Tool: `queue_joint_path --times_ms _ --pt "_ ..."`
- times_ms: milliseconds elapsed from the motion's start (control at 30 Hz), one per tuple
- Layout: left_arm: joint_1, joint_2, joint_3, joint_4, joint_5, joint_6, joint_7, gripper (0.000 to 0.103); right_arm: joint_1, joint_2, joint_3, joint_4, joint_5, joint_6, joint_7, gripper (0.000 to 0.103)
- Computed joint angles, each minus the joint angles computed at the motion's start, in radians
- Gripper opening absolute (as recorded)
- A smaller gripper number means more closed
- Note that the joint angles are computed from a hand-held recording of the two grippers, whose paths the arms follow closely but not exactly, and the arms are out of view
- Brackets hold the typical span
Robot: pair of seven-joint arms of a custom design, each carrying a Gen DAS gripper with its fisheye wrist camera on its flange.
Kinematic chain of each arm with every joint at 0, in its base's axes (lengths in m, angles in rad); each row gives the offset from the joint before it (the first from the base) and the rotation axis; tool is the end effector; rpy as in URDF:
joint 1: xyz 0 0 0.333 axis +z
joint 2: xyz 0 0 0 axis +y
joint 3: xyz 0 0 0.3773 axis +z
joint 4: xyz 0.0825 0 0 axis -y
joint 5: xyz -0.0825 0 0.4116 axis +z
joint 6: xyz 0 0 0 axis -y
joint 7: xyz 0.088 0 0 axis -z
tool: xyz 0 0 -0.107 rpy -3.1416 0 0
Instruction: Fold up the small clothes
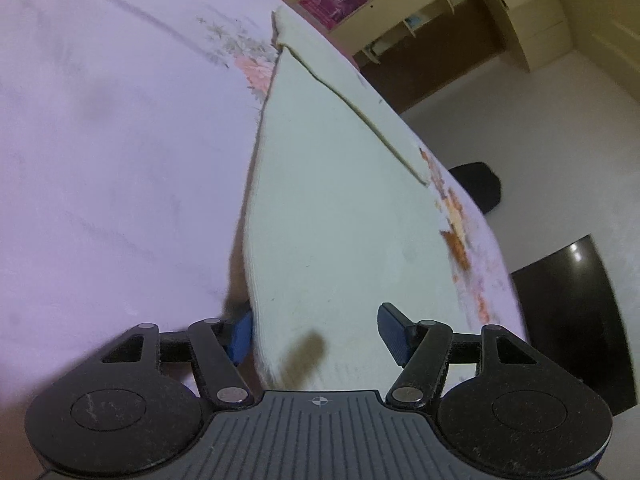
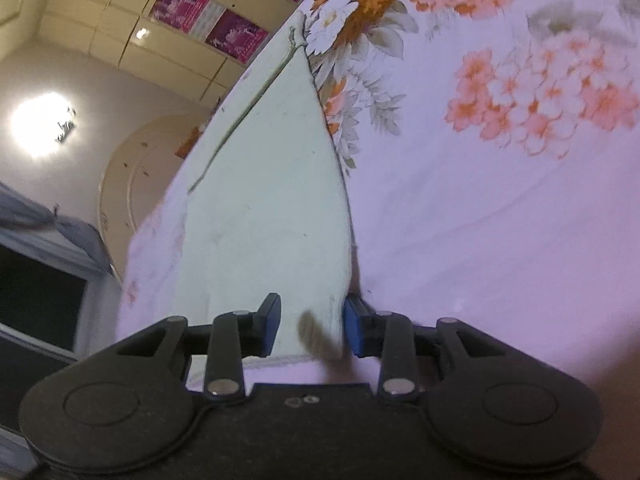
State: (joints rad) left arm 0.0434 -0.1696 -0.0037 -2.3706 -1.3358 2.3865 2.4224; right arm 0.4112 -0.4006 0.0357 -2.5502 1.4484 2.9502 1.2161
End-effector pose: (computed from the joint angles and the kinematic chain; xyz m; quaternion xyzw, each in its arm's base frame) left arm 0.5092 0.0112 0.4597 0.6702 -0.5745 0.4619 0.0860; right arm 0.4109 0.1254 0.4974 -0.4352 0.7683 0.0696 0.4643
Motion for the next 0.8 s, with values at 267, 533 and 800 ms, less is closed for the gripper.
queue_joint_path --times_ms 267,533,800 --pt "0.000 0.016 -0.010 0.014 0.043 -0.026 -0.005 0.037 -0.032 0.059 0.021 0.057 0.102 -0.050 -0.089 0.033" --pt "-0.027 -0.005 -0.023 -0.019 -0.013 0.101 0.046 0.004 -0.028 0.060 0.044 0.035 -0.050 0.014 0.025 0.006" --pt "-0.013 -0.020 -0.033 -0.042 -0.199 0.131 0.107 0.004 0.006 0.003 0.036 0.075 0.188 0.070 -0.283 0.005"
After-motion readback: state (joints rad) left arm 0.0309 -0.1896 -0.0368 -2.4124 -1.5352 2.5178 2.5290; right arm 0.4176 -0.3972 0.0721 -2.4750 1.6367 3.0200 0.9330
